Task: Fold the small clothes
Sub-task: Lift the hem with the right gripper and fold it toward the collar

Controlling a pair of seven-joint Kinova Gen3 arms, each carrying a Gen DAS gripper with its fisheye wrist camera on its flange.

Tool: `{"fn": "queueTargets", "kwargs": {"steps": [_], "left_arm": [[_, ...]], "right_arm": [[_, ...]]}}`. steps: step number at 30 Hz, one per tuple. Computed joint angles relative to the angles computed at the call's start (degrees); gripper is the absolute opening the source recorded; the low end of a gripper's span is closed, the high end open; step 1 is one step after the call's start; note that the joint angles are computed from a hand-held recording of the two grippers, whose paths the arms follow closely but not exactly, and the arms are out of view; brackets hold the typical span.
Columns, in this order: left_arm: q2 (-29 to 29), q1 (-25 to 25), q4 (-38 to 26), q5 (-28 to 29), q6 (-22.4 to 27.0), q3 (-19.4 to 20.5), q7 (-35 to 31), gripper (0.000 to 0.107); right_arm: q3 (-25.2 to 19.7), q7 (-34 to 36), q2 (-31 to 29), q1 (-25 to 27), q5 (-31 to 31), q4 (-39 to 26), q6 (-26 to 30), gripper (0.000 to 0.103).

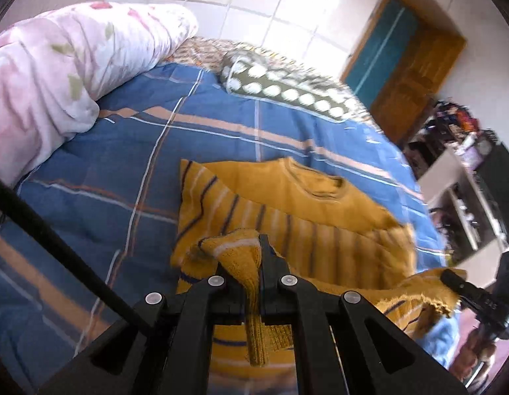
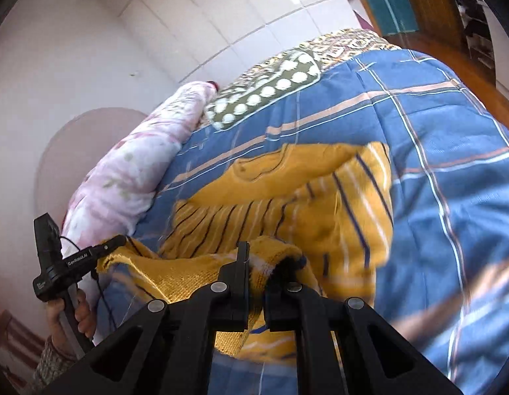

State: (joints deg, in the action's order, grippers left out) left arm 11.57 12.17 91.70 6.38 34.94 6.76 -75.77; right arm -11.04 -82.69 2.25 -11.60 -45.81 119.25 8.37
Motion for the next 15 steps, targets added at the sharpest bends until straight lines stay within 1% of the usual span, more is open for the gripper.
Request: {"fn": "queueTargets", "kwargs": {"steps": [1, 2, 4, 5, 7, 8, 11, 12, 13, 14, 15], "left_arm": [[2.56, 0.36, -2.61, -0.77, 1.52, -0.3, 0.91, 0.005], [4.37, 0.74, -4.18, -1.32, 2.17, -0.53, 1.57, 0.005], [8.05, 0.57, -7.91, -1.36, 4.23, -0.74, 2.17, 0.005], [10.27, -0.49, -10.28, -0.07, 5.67, -0.28, 1.63, 0.005], [13.34, -2.2, -13.31, 2.47, 7.36, 0.52, 0.74, 0.006], [14.62, -2.86, -14.55, 3.57, 8.11, 0.8, 0.42, 0.008], [17.83, -5.42, -17.34, 7.82, 9.4, 2.17, -1.79, 0.009], [18.45, -6.31, -17.87, 9.88, 9.65, 2.53, -2.97, 0.012], [18.97, -7.92, -17.97, 11.51, 9.42, 3.95, -3.89, 0.015], [19.58, -10.58, -17.72, 13.84, 8.74, 6.44, -5.12, 0.023], [19.98, -12.24, -17.42, 15.79, 7.96, 7.86, -6.35, 0.035]], "right_arm": [[0.92, -1.83, 2.4, -0.05, 2.26, -1.99, 0.96, 0.007], [0.79, -2.88, 4.42, 0.89, 3.77, -3.73, 1.88, 0.007], [-2.5, -2.17, 7.96, 5.34, 4.11, -6.22, 2.74, 0.007], [-4.16, -0.46, 10.24, 7.99, 2.92, -7.9, 3.6, 0.008], [-8.45, 3.9, 13.56, 13.3, -1.53, -9.6, 3.62, 0.009], [-10.38, 5.14, 15.69, 15.95, -3.33, -10.83, 3.83, 0.009], [-16.76, 5.79, 21.28, 23.41, -4.97, -13.83, 4.62, 0.012], [-19.38, 7.06, 23.09, 26.06, -6.38, -14.39, 4.37, 0.013], [-22.03, 9.27, 24.71, 28.69, -8.7, -14.72, 4.02, 0.014], [-24.69, 10.98, 26.6, 31.35, -11.03, -15.09, 3.4, 0.015], [-27.34, 13.09, 28.15, 33.95, -13.36, -15.17, 2.76, 0.018]]}}
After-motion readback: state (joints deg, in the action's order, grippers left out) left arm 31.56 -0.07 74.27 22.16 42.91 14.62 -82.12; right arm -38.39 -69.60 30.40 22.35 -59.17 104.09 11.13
